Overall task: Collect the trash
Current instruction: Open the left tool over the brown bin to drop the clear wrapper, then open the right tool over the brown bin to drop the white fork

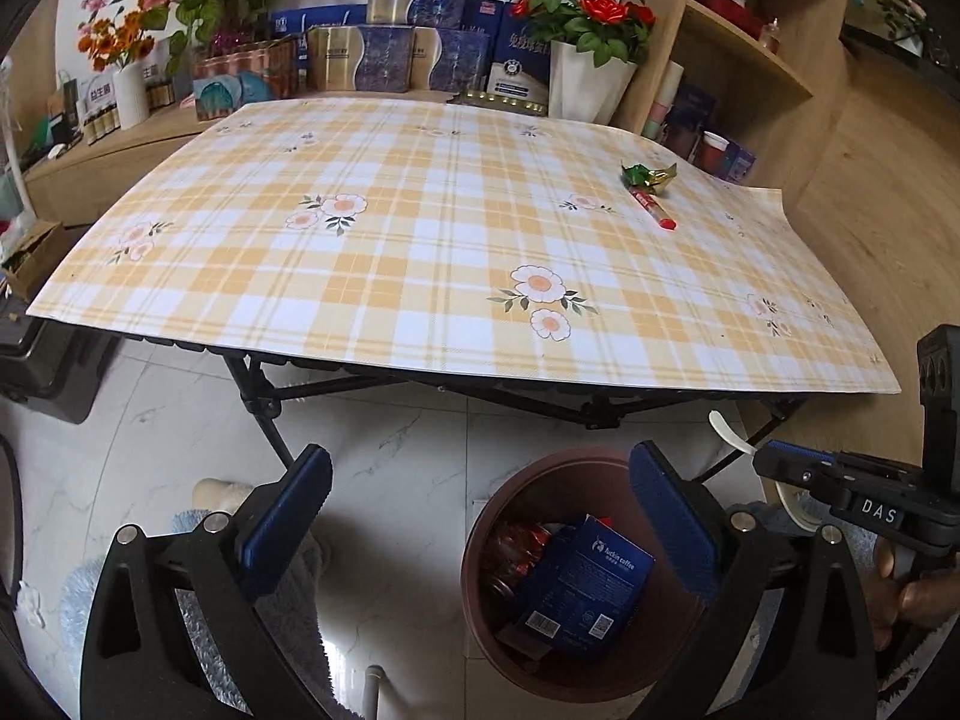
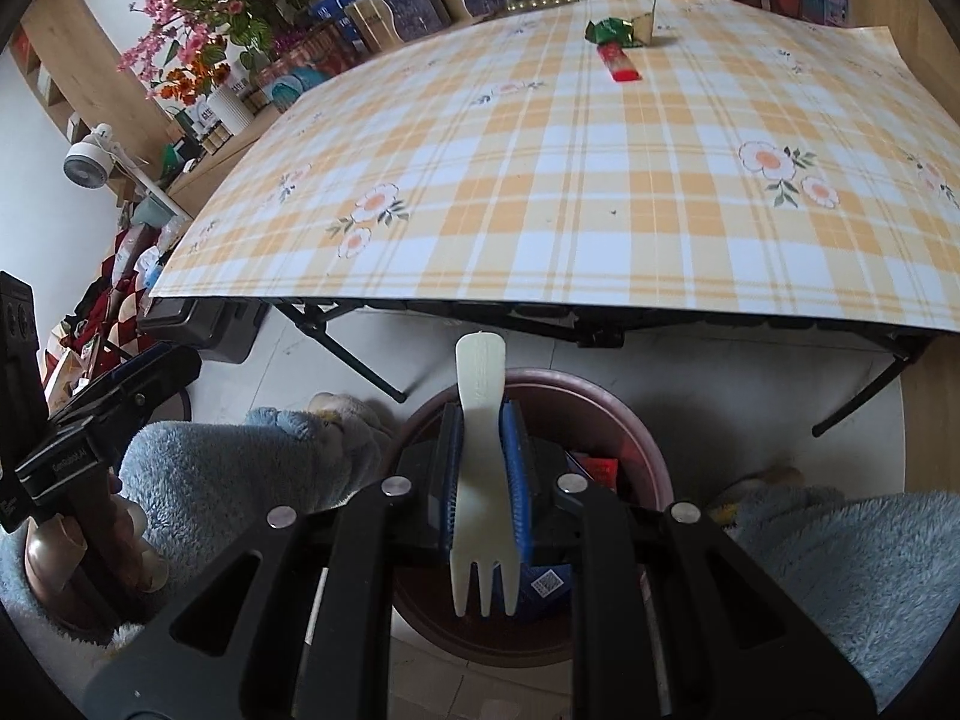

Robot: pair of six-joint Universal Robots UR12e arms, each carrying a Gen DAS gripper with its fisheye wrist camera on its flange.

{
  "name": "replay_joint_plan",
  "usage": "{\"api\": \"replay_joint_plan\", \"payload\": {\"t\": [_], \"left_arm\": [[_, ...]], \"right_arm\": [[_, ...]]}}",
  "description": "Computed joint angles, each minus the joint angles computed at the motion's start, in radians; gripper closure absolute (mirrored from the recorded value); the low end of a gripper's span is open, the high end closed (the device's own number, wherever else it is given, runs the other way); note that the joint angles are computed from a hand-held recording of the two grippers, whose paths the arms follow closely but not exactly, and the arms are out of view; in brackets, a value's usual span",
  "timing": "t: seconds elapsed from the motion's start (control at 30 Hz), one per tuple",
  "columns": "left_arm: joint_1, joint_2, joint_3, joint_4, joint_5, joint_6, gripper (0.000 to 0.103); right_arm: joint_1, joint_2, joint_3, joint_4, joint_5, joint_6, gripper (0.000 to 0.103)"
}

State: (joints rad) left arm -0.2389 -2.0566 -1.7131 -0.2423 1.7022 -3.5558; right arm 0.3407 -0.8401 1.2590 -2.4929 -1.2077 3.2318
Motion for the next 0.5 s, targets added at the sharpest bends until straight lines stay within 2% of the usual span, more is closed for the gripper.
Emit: {"api": "replay_joint_plan", "payload": {"t": [0.2, 0.43, 0.5], "left_arm": [[0.000, 0.001, -0.001, -0.014, 0.004, -0.011, 0.006], [0.002, -0.001, 0.003, -0.035, 0.003, -0.016, 0.006], [0.001, -0.001, 0.004, -0.043, 0.007, -0.018, 0.006]], "right_arm": [[0.002, 0.009, -0.014, 0.052, 0.001, 0.001, 0.085], [0.002, 0.010, -0.017, 0.063, -0.004, 0.001, 0.085], [0.002, 0.009, -0.017, 0.069, -0.008, 0.004, 0.082]]}}
